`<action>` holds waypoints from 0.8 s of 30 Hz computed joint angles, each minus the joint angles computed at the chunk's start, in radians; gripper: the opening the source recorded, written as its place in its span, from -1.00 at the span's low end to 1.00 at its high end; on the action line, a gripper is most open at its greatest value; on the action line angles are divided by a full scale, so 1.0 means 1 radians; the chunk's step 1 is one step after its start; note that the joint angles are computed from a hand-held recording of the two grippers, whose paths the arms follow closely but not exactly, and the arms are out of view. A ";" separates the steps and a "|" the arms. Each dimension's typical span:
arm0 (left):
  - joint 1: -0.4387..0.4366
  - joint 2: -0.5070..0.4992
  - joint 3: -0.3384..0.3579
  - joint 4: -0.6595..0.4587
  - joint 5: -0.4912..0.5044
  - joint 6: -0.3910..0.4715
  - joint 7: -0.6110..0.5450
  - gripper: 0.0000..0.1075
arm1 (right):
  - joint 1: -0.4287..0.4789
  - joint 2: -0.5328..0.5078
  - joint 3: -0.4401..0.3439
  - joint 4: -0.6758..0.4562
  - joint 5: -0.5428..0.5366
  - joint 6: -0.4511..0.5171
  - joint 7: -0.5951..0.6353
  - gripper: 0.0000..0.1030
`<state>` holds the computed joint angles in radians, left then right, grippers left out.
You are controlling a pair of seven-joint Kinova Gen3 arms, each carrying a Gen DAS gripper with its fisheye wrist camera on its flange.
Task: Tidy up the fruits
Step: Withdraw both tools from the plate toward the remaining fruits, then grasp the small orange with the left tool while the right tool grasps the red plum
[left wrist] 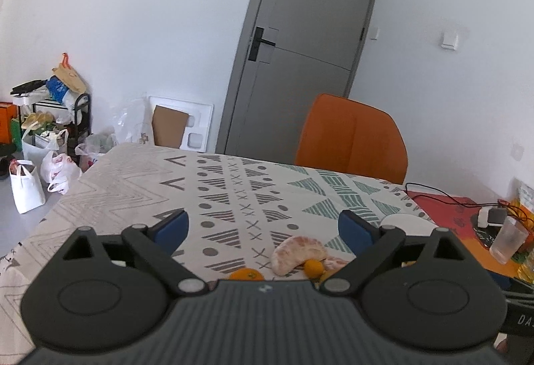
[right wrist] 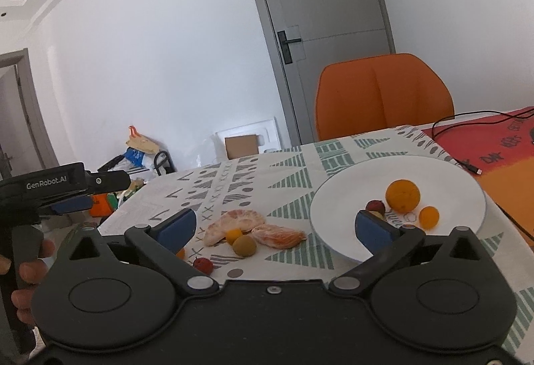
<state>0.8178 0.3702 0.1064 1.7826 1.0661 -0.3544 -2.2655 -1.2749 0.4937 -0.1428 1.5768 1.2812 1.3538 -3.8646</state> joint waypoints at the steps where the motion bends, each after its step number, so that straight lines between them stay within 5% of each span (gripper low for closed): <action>1: -0.001 0.002 -0.002 0.001 0.003 -0.002 -0.001 0.79 | 0.003 0.004 -0.001 -0.007 -0.003 -0.004 0.009 1.00; 24: -0.011 0.075 -0.055 -0.046 0.165 0.101 -0.177 0.85 | 0.065 0.024 0.037 -0.022 -0.039 -0.218 0.045 1.00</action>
<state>0.8069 0.4455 0.0517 1.7363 1.2309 -0.2532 -2.4430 -1.2103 0.5180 -0.1061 1.5549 1.2425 1.1353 -3.8193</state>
